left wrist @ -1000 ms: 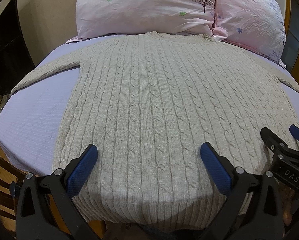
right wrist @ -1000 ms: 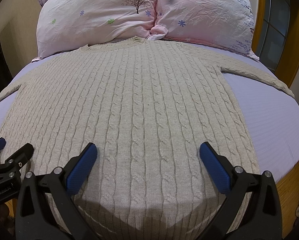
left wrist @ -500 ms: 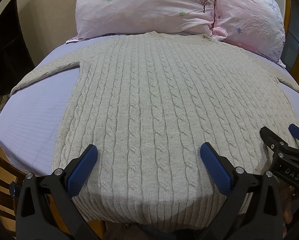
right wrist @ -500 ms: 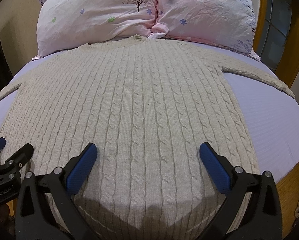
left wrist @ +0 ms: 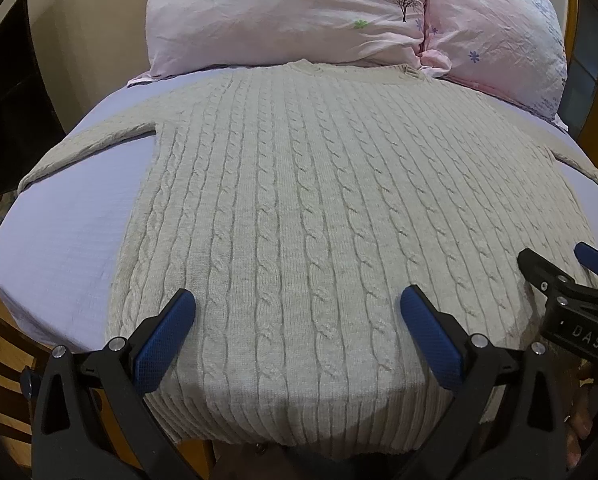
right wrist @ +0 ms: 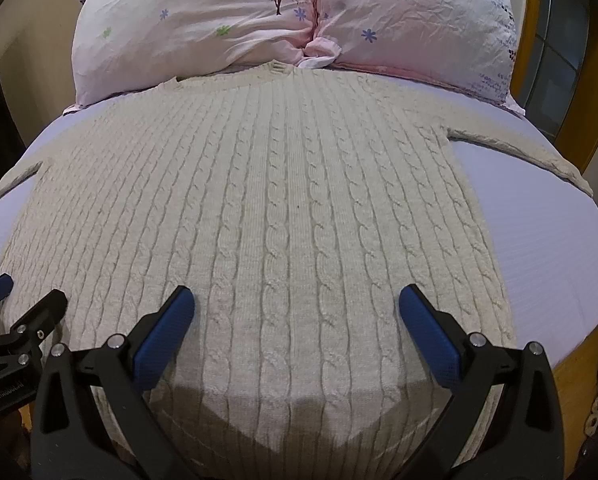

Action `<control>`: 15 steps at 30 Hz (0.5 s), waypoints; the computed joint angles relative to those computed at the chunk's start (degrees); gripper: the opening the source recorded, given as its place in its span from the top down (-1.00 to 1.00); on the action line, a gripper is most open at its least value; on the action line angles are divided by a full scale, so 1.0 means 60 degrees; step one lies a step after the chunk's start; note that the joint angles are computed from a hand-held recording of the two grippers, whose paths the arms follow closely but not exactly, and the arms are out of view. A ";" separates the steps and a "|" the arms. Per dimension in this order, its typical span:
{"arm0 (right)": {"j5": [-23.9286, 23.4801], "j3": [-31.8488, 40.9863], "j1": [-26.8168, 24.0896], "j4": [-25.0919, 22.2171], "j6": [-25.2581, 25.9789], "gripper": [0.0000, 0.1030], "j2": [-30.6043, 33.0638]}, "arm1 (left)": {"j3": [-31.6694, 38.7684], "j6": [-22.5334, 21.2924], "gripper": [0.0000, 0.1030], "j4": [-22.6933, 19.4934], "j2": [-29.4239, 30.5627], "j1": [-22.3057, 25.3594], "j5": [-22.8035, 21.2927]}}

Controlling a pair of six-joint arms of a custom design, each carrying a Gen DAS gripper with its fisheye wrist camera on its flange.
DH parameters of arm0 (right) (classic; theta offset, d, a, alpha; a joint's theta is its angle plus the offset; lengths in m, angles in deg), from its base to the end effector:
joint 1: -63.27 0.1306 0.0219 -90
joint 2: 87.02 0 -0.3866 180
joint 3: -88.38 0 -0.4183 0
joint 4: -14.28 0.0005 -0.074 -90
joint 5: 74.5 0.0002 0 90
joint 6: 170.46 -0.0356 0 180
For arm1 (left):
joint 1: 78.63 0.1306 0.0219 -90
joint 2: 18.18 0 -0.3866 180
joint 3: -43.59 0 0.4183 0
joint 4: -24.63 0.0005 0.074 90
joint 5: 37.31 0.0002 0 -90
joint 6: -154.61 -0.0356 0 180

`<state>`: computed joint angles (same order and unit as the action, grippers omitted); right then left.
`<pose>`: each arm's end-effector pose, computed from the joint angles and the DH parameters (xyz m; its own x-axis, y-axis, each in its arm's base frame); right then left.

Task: Fold small clothes

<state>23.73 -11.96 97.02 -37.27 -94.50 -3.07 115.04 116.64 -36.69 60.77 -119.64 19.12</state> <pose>0.3851 0.2506 0.3933 -0.7846 -0.2355 -0.5735 -0.3017 0.9532 0.0213 0.3143 -0.2479 0.3587 -0.7451 -0.2226 -0.6288 -0.3111 0.9498 0.0324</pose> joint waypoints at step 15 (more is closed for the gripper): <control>-0.0476 -0.0812 -0.0180 0.1220 0.0629 -0.96 -0.0569 | -0.0172 -0.0121 -0.97 0.0177 -0.0157 -0.0075 -0.0031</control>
<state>20.87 -16.83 95.94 -29.95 -90.72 -6.48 114.00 115.91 -35.63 59.83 -120.09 18.94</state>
